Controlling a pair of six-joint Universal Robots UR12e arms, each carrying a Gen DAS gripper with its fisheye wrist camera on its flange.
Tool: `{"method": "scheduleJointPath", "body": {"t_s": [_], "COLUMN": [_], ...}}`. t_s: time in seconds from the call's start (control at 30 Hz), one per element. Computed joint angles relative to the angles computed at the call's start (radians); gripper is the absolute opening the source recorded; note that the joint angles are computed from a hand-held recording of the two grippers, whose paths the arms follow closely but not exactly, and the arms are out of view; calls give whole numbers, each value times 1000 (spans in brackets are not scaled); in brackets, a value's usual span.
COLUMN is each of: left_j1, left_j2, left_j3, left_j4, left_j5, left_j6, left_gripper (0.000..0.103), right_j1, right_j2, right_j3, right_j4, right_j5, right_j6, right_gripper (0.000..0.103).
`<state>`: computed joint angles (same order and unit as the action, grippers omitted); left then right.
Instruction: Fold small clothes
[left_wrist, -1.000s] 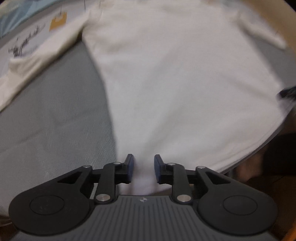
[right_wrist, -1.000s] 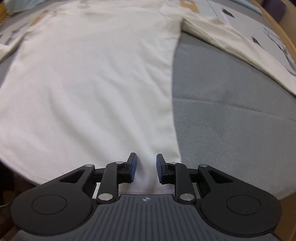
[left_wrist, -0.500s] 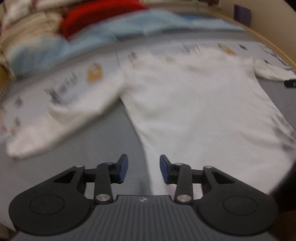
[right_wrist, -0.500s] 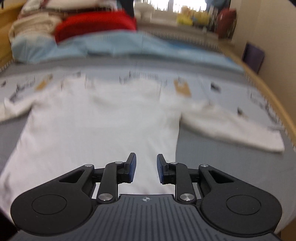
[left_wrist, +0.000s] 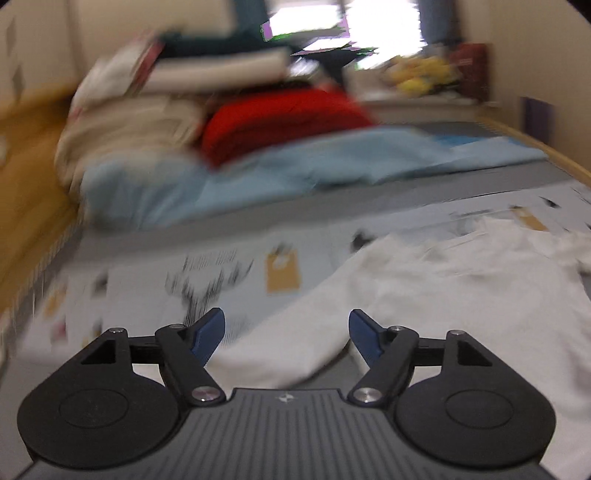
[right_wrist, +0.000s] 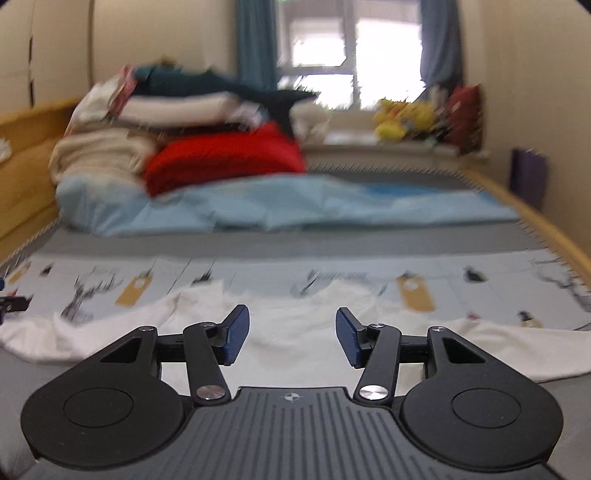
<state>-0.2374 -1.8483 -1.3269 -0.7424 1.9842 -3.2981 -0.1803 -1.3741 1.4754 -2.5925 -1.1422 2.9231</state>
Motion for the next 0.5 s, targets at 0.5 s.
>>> {"method": "scheduleJointPath", "body": {"t_s": [0.5], "left_j1": [76], "left_j2": [3], "left_j3": [-43], "left_j4": [-36], "left_j5": [-57], "left_j6": [20], "left_gripper": [63], "right_j1": [88], "right_j2": [145], "right_j3": [-147], "right_j4": [50], "right_j5": [-38], "right_j6": [223], "right_gripper": [53]}}
